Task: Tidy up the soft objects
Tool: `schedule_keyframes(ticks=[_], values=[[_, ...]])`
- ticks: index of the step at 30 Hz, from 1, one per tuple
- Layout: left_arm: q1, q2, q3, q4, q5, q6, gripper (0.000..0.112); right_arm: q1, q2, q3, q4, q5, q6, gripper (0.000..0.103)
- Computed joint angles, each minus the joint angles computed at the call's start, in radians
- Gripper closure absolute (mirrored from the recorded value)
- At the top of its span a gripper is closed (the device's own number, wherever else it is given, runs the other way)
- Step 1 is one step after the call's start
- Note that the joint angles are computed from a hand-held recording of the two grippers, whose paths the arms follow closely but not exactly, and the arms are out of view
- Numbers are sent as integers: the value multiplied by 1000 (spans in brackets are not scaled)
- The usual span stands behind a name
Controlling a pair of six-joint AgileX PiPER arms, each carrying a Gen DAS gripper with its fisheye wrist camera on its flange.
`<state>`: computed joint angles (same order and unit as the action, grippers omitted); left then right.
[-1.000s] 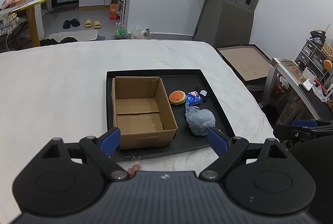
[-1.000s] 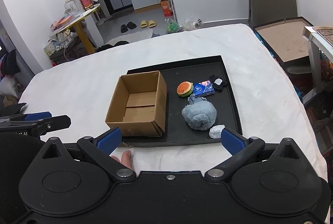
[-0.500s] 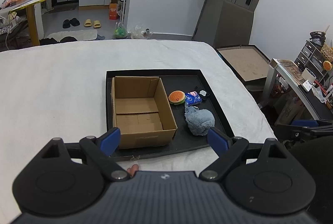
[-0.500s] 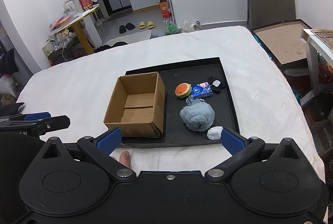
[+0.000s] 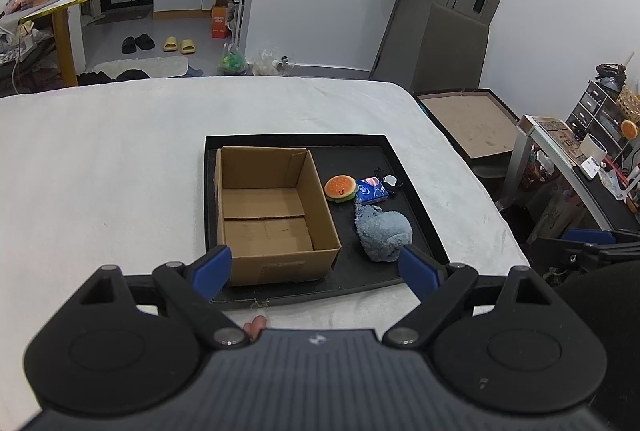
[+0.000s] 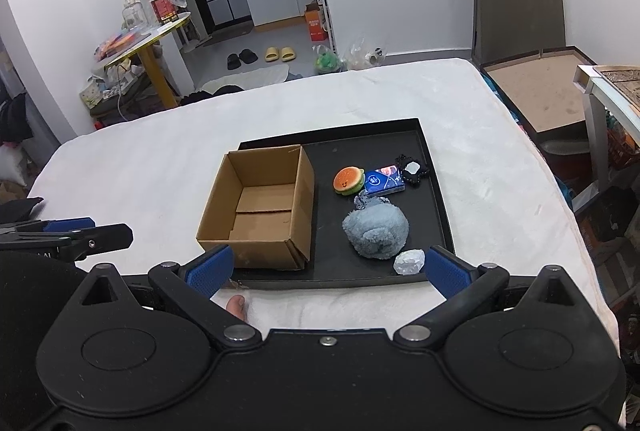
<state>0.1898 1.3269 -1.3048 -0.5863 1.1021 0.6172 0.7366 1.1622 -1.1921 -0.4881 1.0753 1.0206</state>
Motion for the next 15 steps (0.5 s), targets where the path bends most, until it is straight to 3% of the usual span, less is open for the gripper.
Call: schedule_keyframes(ticks=[15], values=[[14,1,4,-20,1,24,23,-5,-15,22,0,-37,-1,0]])
